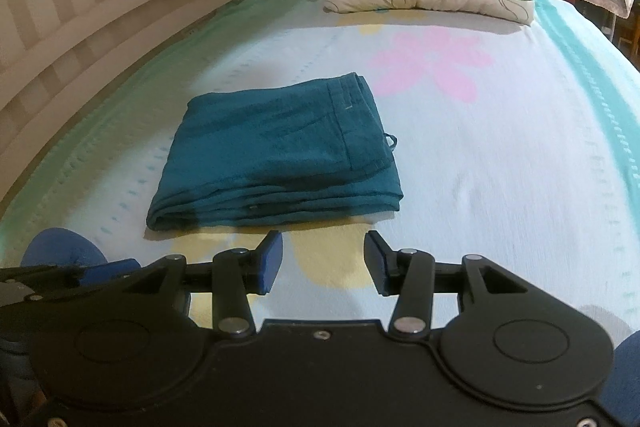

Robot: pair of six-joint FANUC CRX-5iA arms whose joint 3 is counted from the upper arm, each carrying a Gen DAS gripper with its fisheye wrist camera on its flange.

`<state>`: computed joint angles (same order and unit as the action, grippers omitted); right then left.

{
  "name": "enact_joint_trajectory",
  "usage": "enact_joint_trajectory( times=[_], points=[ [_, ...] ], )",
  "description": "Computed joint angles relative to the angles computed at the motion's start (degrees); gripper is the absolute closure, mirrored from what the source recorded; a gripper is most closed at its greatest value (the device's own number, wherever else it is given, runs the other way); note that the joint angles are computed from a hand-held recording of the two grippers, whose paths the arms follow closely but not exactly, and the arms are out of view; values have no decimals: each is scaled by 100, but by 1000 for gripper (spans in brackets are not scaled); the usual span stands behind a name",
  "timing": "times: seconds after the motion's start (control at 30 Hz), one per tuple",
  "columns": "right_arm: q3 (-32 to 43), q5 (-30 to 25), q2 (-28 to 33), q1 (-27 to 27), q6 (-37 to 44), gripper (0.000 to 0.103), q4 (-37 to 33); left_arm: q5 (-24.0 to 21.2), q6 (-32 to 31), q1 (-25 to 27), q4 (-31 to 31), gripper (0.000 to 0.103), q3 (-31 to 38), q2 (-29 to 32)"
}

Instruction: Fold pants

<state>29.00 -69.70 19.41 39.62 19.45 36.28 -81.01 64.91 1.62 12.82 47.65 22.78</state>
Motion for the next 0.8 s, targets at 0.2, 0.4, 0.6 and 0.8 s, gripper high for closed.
enact_joint_trajectory(
  times=[0.2, 0.4, 0.6, 0.8],
  points=[
    [78, -59, 56, -6, 17, 49, -62, -32, -113, 14, 44, 81, 27, 42],
    [105, -81, 65, -22, 33, 49, -97, -50, -128, 5, 52, 81, 72, 75],
    [126, -96, 83, -15, 16, 49, -91, -96, -166, 5, 80, 81, 111, 101],
    [134, -116, 84, -14, 10, 49, -93, -101, -318, -16, 142, 81, 118, 114]
  ],
)
